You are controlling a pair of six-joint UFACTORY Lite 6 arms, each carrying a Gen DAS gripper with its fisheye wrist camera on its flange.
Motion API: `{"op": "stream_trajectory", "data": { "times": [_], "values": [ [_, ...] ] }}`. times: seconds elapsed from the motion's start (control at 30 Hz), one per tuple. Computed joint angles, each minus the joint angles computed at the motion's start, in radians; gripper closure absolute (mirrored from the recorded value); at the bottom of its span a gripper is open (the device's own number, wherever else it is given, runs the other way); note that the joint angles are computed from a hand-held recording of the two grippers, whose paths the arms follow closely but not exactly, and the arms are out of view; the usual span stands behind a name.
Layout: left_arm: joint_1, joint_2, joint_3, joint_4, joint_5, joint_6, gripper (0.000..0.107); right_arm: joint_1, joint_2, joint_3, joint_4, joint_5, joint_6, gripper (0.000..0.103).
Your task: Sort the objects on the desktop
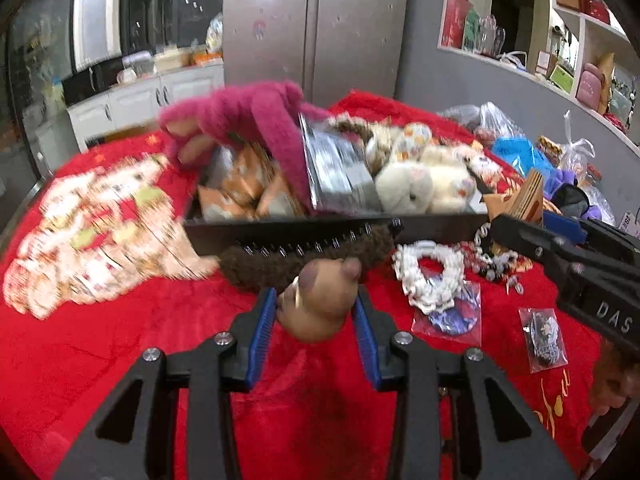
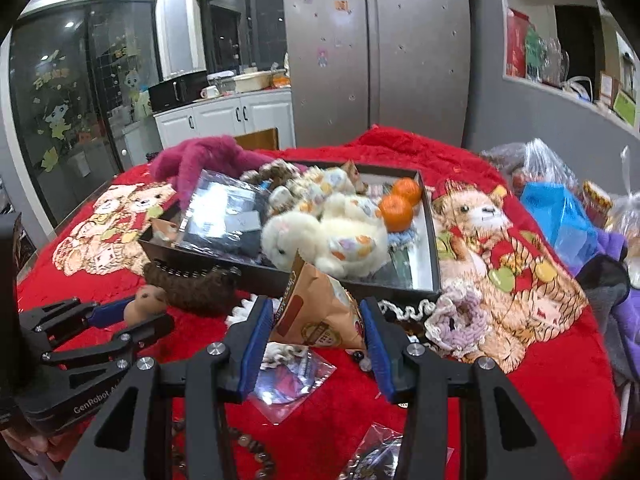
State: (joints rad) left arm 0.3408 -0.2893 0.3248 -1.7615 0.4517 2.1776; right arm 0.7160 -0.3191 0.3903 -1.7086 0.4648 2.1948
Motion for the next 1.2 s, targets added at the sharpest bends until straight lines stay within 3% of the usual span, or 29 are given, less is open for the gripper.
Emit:
{"op": "stream_trajectory", "data": {
  "times": [0.17, 0.27, 0.33, 0.83, 0.87, 0.93, 0.97, 1.0, 1.13, 1.2],
  "values": [
    [0.117, -0.127, -0.01, 0.184, 0.112, -0.148, 0.072, 0.074, -0.025, 0.01, 0.034, 0.047, -0.024, 0.057],
    [0.138, -0.146, -0.006, 0.204, 0.127, -0.167, 0.075, 0.101, -0.018, 0.019, 0.045, 0.067, -0.03, 0.057],
    [0.136, -0.127, 0.004, 0.217, 0.123, -0.177, 0.08, 0.103, -0.017, 0.018, 0.04, 0.063, -0.019, 0.057],
    [0.058, 0.156, 0.071, 0.056, 0.036, -0.028, 0.079, 0.09, 0.01, 0.026, 0.037, 0.039, -0.023, 0.057],
    [0.044, 0.148, 0.062, 0.025, 0.014, 0.002, 0.076, 0.088, 0.012, 0.026, 0.038, 0.035, -0.026, 0.057],
    [0.025, 0.153, 0.061, 0.012, -0.017, 0.011, 0.056, 0.09, 0.014, 0.028, 0.042, 0.035, -0.03, 0.057],
    [0.017, 0.163, 0.061, -0.008, -0.033, 0.017, 0.037, 0.091, 0.014, 0.028, 0.042, 0.032, -0.031, 0.057],
    [0.01, 0.177, 0.059, -0.052, -0.044, 0.048, 0.032, 0.09, 0.016, 0.03, 0.043, 0.029, -0.035, 0.057],
    [-0.047, 0.271, 0.079, -0.192, -0.096, 0.178, 0.033, 0.088, 0.034, 0.036, 0.037, 0.025, -0.033, 0.057],
    [-0.071, 0.244, 0.054, -0.274, -0.108, 0.263, 0.037, 0.087, 0.041, 0.037, 0.036, 0.024, -0.034, 0.057]
  ]
}}
